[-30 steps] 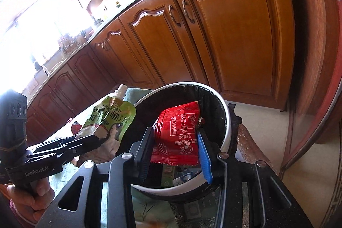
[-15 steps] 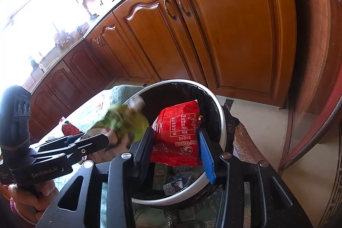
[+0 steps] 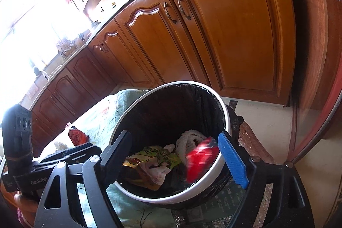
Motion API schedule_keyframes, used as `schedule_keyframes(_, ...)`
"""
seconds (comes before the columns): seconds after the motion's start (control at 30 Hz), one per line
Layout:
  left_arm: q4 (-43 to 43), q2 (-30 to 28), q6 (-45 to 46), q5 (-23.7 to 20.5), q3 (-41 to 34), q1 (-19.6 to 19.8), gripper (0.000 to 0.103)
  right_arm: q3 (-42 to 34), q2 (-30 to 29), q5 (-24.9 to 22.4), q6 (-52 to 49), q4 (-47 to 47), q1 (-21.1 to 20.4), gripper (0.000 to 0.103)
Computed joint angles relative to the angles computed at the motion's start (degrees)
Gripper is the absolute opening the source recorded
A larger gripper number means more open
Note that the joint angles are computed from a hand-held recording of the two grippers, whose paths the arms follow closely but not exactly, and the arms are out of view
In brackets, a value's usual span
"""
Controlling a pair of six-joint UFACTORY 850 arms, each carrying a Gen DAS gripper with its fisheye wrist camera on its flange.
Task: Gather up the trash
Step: 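Move both open grippers back over the remaining trash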
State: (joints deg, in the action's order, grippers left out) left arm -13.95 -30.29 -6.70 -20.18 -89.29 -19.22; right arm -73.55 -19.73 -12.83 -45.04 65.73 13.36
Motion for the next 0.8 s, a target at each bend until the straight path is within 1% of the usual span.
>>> schedule_keyframes(0.2, 1.83, 5.88, -4.28, 3.33, 8.06, 0.57, 0.059, 2.23, 2.14, 0.52, -6.52, 7.29, 1.24, 0.085)
schedule_keyframes(0.3, 4.22, 9.13, -7.9, 4.8, 12.28, 1.01, 0.061, 3.57, 3.43, 1.25, -9.13, 9.74, 2.53, 0.09)
schedule_keyframes(0.43, 11.68, 13.55, -16.85, 6.42, 17.91, 1.37, 0.063, 5.2, 4.84, 1.44, -13.81, 14.52, 4.36, 0.095)
schedule_keyframes(0.5, 16.22, 15.77, -22.17, 6.91, 20.66, 1.61, 0.066, 5.9, 5.36, 1.3, -15.89, 16.85, 5.36, 0.096)
schedule_keyframes(0.57, 18.61, 17.66, -25.64, 7.09, 22.99, 2.06, 0.066, 6.28, 5.59, 0.96, -16.94, 18.18, 6.2, 0.097)
schedule_keyframes(0.73, 19.81, 21.68, -28.92, 6.98, 27.35, 3.6, 0.066, 6.72, 5.55, 0.2, -17.52, 19.2, 8.55, 0.097)
schedule_keyframes(0.8, 21.78, 23.45, -30.94, 6.91, 29.2, 4.13, 0.066, 6.48, 5.19, -0.29, -16.66, 18.24, 9.29, 0.097)
